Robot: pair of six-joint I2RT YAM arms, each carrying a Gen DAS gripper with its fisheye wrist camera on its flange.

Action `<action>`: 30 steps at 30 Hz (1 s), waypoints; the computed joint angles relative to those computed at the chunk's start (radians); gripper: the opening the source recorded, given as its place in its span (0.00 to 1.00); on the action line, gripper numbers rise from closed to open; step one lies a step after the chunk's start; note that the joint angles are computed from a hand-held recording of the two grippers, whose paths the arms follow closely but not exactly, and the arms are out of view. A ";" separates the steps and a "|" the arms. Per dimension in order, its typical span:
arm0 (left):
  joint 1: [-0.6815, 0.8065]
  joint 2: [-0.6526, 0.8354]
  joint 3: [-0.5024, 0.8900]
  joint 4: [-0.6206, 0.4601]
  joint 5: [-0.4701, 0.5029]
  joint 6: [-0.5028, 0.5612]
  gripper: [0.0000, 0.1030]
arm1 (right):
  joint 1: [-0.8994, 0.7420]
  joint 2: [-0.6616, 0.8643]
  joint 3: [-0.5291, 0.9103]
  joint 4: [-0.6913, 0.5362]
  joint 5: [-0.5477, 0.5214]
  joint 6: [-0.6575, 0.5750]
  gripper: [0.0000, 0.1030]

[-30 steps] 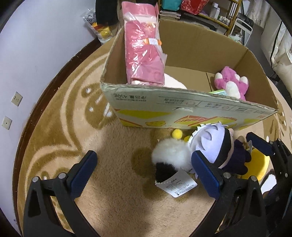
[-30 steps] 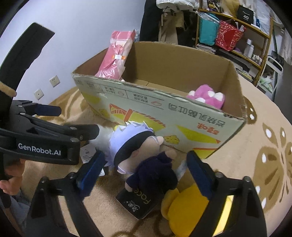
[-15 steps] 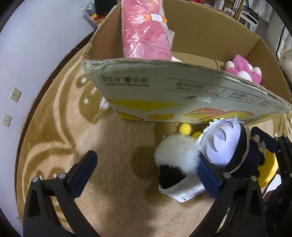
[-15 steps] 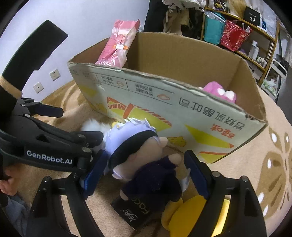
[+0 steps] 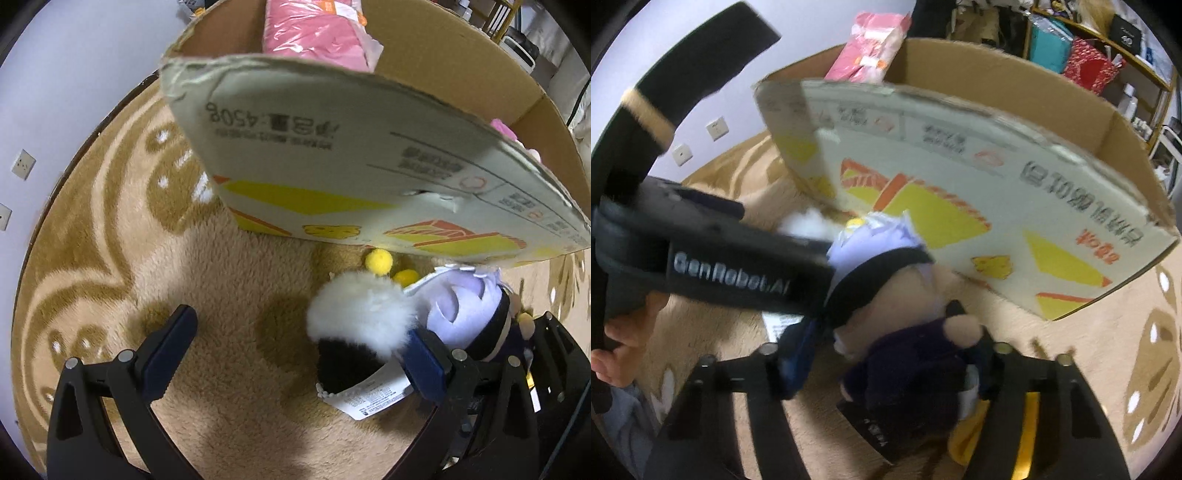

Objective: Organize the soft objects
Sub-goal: 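Grasp the white fluffy plush with the left tool while the right tool grasps the white-haired doll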

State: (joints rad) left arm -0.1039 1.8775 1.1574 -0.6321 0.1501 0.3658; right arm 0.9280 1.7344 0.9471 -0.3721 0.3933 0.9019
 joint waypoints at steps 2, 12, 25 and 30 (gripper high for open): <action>0.002 -0.015 -0.023 0.030 -0.004 0.015 0.99 | 0.014 0.011 0.013 -0.013 0.013 0.003 0.61; -0.036 -0.046 -0.098 0.119 -0.018 0.064 0.77 | -0.009 -0.034 -0.021 -0.015 0.011 0.012 0.58; -0.010 -0.079 -0.083 0.015 0.075 0.131 0.25 | -0.020 -0.131 -0.085 -0.037 0.019 0.049 0.56; 0.045 -0.091 -0.037 -0.047 0.112 0.156 0.16 | -0.008 -0.147 -0.081 -0.044 0.041 0.052 0.55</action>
